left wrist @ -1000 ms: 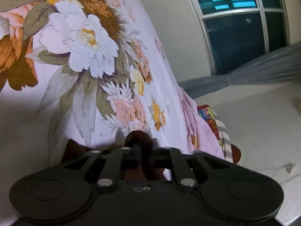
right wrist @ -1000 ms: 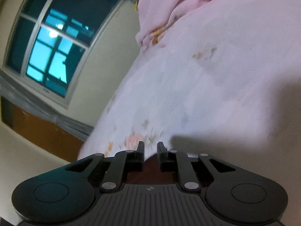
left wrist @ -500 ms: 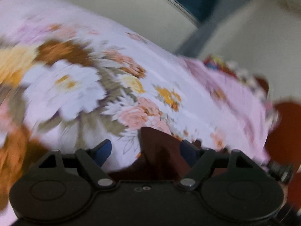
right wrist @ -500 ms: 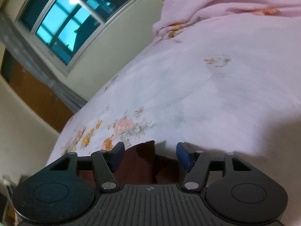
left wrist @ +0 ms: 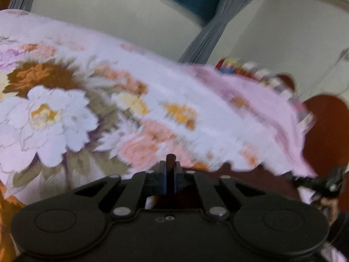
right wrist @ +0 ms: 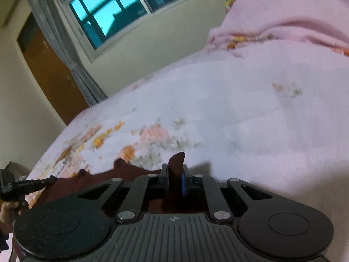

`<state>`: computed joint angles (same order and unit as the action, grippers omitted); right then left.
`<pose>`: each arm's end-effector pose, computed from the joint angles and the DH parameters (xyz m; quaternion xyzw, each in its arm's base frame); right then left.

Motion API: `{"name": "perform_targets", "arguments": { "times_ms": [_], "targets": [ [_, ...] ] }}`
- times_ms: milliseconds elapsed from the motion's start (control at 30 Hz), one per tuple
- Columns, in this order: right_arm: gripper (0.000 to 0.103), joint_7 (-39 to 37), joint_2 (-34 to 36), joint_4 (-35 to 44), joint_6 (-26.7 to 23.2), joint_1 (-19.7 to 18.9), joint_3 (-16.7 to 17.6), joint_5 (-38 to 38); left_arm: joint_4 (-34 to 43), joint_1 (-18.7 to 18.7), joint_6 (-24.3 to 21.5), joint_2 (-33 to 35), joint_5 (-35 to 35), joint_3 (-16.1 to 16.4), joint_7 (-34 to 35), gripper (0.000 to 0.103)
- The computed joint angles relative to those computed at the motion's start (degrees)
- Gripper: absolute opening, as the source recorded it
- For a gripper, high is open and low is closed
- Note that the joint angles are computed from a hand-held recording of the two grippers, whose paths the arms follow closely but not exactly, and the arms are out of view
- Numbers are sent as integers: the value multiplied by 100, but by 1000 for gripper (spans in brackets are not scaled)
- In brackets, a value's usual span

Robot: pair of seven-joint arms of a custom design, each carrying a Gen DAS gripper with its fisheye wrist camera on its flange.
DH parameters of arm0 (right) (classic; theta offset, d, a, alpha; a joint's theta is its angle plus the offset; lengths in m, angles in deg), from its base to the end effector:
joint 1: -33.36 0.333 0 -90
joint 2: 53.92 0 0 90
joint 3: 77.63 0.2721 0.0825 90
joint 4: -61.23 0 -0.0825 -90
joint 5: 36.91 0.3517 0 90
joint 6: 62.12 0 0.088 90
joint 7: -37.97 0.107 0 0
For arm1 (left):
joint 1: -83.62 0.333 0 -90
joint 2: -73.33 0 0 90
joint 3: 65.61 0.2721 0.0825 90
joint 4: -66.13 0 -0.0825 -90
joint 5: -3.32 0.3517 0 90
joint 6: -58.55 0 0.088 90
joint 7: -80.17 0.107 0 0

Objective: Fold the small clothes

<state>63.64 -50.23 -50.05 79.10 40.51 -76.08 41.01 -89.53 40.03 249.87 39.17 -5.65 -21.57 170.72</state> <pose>0.5728 0.0858 0.4674 -0.6913 0.4955 -0.0220 0.5255 0.4181 0.0364 0.4604 -0.6895 0.5000 -0.4898 0.1865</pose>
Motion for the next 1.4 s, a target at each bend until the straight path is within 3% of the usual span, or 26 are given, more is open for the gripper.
{"name": "perform_targets", "arguments": {
  "times_ms": [133,233,300,367,533,733,800,967,1100,1233,1367,1400],
  "targets": [
    [10,-515,-125,-51,-121,-19,-22,505,-145,-260,675,-189,251,255,-130,4],
    [10,-554,-92,15,-209,-18,-50,667,-138,-480,889,-236,468,504,-378,4],
    [10,-710,-110,-8,149,39,-9,858,-174,-599,998,-288,639,658,-522,4],
    [10,-496,-20,62,484,94,6,655,-187,-471,861,-215,721,581,-675,4],
    [10,507,369,459,-158,-116,-37,11,-155,-169,565,13,920,412,-960,4],
    [10,447,487,619,-389,-240,94,-164,-97,-92,341,129,926,352,-975,4],
    [6,216,348,458,-108,-180,154,-145,-98,5,254,150,889,253,-918,4],
    [5,-713,87,243,27,-124,112,793,-167,-157,676,-26,1015,413,-827,4],
    [5,-660,236,450,58,-78,76,831,-80,-276,735,-8,1206,540,-973,4],
    [5,-749,296,457,-48,-157,65,1202,-226,-499,1153,-140,1469,861,-1201,4],
    [5,-500,486,573,446,-38,107,717,-79,414,567,478,1331,-49,-1467,4],
    [5,-204,595,644,687,29,138,406,75,765,129,706,1250,-440,-1595,7]
  ]
}}
